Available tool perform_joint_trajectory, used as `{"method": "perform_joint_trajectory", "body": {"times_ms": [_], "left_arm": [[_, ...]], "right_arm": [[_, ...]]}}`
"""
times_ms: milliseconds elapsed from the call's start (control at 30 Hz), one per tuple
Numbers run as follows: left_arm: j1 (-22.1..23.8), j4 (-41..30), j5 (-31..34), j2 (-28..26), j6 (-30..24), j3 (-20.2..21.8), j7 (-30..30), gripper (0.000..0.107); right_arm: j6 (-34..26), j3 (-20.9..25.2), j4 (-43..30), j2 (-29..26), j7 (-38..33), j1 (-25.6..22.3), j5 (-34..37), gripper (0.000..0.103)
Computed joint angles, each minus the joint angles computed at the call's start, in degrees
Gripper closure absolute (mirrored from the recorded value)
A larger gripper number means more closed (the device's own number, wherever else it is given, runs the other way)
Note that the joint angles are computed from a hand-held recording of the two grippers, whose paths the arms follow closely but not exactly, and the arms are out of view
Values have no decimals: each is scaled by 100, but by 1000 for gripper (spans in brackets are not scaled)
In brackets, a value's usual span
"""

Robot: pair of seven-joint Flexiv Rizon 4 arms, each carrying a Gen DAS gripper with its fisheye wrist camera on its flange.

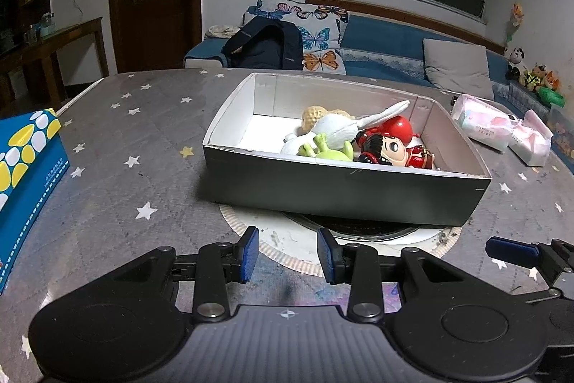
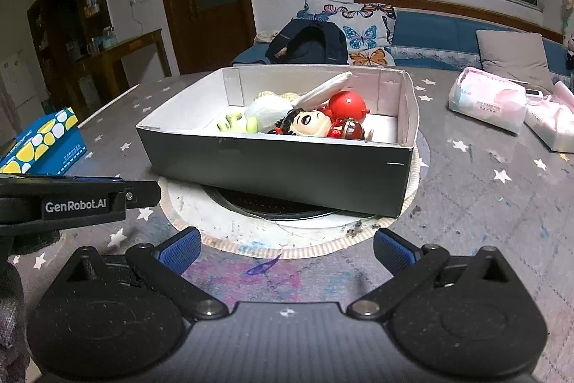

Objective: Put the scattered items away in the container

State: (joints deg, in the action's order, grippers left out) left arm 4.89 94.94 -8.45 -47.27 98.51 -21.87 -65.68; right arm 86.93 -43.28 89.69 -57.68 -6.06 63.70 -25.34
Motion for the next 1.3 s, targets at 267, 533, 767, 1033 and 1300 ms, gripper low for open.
{"method": "perform_joint_trajectory", "body": {"times_ms": [267,533,767,1033,1300], "left_arm": [[-232,-279,-130,-108,-211,254,13,69],[-534,-529,-311,-166,-420,600,3,69],[-807,-729,-422,-200,-553,942,-68,69],[-1154,-987,-480,-262,-765,1414,-237,69],[-1452,-1241,-414,-358,-948,1836,-462,69]], "right_arm": [[-231,366,-213,65,-43,-320,-218,0],[-441,770,-376,147,123,-689,-627,0],[-545,1068,-497,190,291,-983,-999,0],[-698,1390,-632,237,445,-1295,-1320,0],[-851,1684,-710,289,600,-1559,-1620,0]]}}
